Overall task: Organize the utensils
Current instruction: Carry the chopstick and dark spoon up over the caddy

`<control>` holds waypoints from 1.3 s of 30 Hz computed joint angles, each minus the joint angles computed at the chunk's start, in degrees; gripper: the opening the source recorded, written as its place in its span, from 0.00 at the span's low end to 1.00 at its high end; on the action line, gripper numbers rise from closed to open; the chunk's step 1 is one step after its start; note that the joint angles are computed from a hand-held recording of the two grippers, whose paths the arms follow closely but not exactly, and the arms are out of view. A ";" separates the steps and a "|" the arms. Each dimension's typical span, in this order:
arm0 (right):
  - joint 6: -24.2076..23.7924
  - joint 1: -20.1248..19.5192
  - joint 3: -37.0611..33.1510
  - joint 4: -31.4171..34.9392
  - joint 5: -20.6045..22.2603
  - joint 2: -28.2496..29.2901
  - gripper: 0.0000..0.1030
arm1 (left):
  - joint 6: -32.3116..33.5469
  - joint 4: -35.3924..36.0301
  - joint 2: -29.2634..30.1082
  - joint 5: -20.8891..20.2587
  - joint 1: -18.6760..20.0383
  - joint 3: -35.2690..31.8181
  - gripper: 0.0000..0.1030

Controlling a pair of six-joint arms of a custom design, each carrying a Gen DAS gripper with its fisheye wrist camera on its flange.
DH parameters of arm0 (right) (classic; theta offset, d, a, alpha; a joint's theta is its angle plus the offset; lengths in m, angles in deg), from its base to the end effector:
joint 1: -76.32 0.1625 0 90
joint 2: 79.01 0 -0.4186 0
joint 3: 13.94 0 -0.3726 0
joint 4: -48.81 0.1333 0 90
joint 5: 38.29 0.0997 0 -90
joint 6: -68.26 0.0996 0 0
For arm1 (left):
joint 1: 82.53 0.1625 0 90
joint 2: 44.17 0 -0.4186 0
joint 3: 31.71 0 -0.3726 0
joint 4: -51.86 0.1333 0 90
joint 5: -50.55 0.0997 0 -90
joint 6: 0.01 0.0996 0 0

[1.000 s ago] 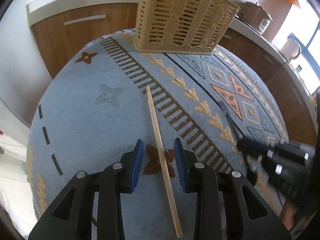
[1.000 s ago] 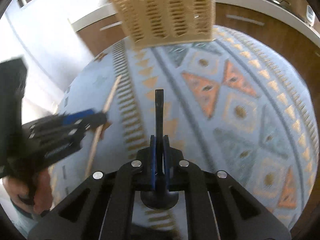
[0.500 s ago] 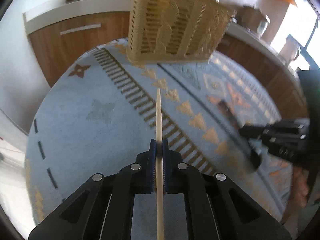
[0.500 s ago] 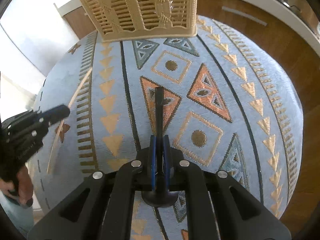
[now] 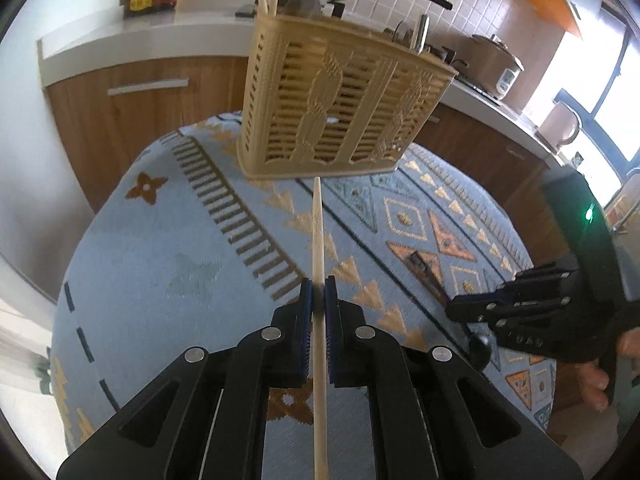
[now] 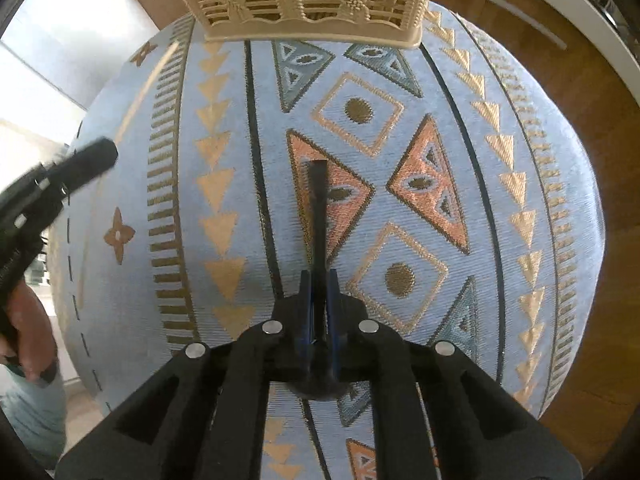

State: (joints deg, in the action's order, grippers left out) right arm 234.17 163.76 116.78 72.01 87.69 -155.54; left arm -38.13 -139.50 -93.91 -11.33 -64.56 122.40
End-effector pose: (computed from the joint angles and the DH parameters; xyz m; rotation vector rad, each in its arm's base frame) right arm 0.0642 -0.2389 0.1670 0.1610 -2.4825 0.1549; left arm -0.2041 -0.2557 0.0280 0.8254 2.6448 -0.5272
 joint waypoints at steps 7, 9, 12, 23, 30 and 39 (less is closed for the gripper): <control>-5.72 -0.14 0.48 0.40 -12.60 -13.34 0.05 | 0.47 -4.50 -6.09 6.34 -2.57 0.94 0.03; -6.82 1.54 -0.65 0.33 -16.11 -17.57 0.05 | 2.74 -7.83 -7.72 8.34 -2.80 0.12 0.03; -7.91 4.47 -1.37 -1.92 -18.86 -22.42 0.05 | 7.09 -9.69 -9.19 7.00 -1.00 -2.65 0.03; -18.36 10.76 -0.65 -27.38 -21.54 -27.52 0.05 | 31.22 -45.11 7.37 10.85 0.22 -13.71 0.04; -20.62 8.69 0.02 -36.09 -25.30 -23.07 0.05 | 41.47 -59.67 18.46 16.06 1.68 -22.94 0.04; -19.16 -0.07 -1.30 -34.55 -33.77 -19.82 0.05 | 53.64 -67.24 26.86 20.67 4.52 -29.81 0.04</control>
